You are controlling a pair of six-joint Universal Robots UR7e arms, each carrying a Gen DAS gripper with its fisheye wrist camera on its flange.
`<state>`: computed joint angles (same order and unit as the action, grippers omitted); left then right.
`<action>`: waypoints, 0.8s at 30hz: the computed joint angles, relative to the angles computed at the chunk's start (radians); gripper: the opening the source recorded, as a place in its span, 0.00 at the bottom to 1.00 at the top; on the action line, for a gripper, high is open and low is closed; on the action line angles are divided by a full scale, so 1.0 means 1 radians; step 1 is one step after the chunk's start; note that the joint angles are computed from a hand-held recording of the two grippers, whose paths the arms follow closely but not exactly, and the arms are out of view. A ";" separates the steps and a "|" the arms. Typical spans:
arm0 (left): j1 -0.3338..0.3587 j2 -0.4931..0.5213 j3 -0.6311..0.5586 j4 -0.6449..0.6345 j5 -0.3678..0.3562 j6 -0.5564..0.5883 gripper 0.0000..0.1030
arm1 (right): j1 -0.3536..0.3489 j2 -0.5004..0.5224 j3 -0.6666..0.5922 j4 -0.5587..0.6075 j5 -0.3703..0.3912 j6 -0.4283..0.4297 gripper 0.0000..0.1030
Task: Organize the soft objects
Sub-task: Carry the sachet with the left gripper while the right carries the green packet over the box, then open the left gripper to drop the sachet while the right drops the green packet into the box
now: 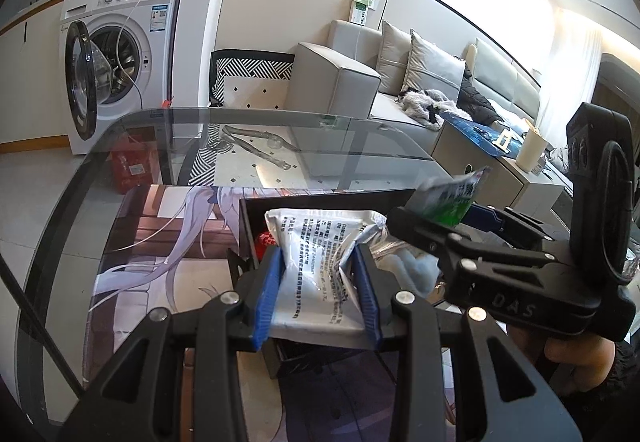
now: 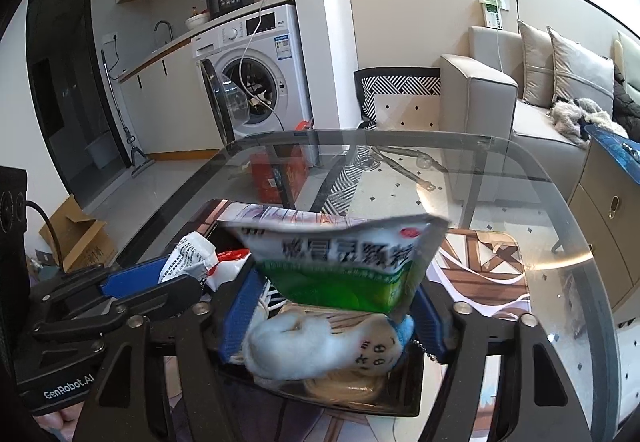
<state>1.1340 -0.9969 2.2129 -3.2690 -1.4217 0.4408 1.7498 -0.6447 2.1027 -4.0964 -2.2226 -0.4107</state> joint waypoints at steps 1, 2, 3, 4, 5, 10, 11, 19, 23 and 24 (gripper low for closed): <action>0.000 0.001 -0.001 0.000 0.000 0.001 0.34 | 0.001 0.001 0.001 -0.007 0.001 -0.007 0.78; -0.001 0.002 -0.001 -0.001 0.002 0.004 0.34 | 0.002 0.003 0.001 -0.016 0.002 -0.016 0.78; -0.002 0.001 0.000 -0.002 0.003 0.003 0.34 | 0.003 0.003 0.003 -0.023 -0.001 -0.021 0.79; -0.002 0.003 -0.001 -0.003 0.003 0.005 0.34 | 0.003 0.002 0.006 -0.026 -0.002 -0.019 0.80; -0.002 0.004 -0.002 -0.003 0.002 0.006 0.34 | 0.001 0.000 0.009 -0.029 -0.001 -0.016 0.82; -0.004 0.007 -0.003 -0.003 0.003 0.007 0.34 | -0.001 -0.006 0.022 -0.044 0.000 -0.014 0.84; -0.005 0.009 -0.004 -0.004 0.005 0.008 0.34 | -0.003 -0.008 0.025 -0.038 -0.002 -0.011 0.84; -0.006 0.008 -0.003 -0.001 0.003 0.012 0.34 | -0.009 0.005 0.034 -0.002 -0.003 -0.010 0.84; -0.008 0.008 -0.002 -0.001 0.005 0.010 0.34 | -0.009 0.003 0.047 -0.014 0.003 -0.009 0.84; -0.007 0.007 0.000 -0.002 0.004 0.011 0.34 | -0.009 0.002 0.052 -0.026 0.005 -0.007 0.84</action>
